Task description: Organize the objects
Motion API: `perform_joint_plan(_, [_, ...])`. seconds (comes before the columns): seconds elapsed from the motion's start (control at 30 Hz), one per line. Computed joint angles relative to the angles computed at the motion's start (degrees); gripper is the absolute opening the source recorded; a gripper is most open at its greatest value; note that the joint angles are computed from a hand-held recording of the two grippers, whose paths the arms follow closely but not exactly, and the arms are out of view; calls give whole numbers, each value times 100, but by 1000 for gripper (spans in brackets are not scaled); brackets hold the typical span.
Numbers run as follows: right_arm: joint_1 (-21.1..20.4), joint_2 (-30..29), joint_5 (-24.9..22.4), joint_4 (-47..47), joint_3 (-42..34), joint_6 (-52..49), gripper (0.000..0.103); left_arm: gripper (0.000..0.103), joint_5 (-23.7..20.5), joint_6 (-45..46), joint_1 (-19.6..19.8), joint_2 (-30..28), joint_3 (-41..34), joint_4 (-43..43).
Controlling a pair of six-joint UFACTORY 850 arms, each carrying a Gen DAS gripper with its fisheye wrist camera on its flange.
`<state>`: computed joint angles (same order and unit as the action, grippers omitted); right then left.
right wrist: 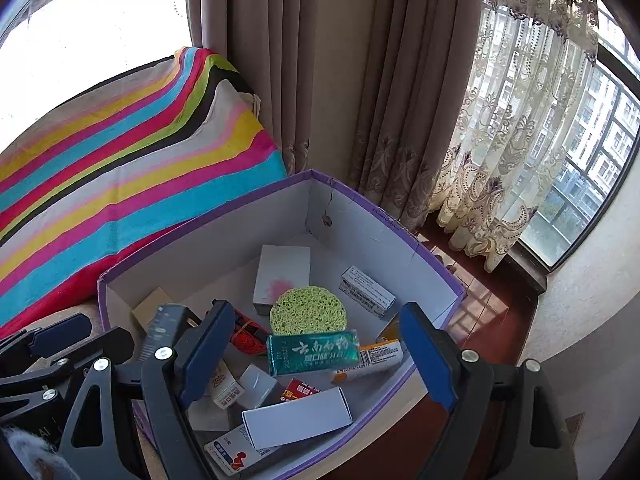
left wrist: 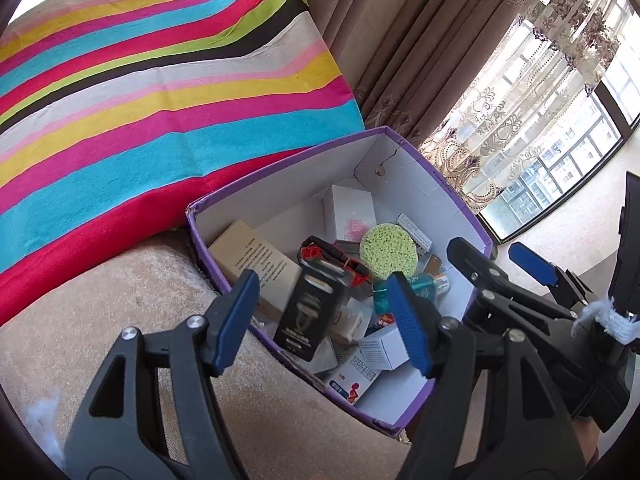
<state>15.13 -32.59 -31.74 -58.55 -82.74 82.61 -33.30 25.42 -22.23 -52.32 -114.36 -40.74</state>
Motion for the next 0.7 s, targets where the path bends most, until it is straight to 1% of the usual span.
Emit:
perform_joint_plan(0.1, [17,-17,-66,95,-15,-89,87,73,-64,-52,52,72,147,-90])
perform_joint_plan(0.2, [59,0,-125,161,0,-163,87,75,-75,127,81,271,466,-225])
perform_joint_plan(0.27, [82,37,-159,248,37,-264,87,79,-61,132,91,428,705,-236])
perform_joint_plan(0.33, [116,74,-257,385,64,-385,87,81,112,235,74,607,986,-289])
perform_joint_plan(0.37, [131,121,-267,418,116,-408,87,83,147,351,77,660,1076,-416])
perform_joint_plan(0.47, [178,232,-377,435,231,-411,88,89,-34,759,144,673,1129,-954])
perform_joint_plan(0.5, [181,268,-370,453,270,-397,88,90,-33,854,154,696,1162,-1045])
perform_joint_plan(0.57, [189,330,-352,446,336,-363,88,93,-80,1196,167,706,1204,-1312])
perform_joint_plan(0.63, [206,338,-401,409,345,-325,88,93,-43,1270,150,709,1223,-1331])
perform_joint_plan(0.7, [210,323,-396,477,312,-396,88,93,-39,1190,126,691,1191,-1173])
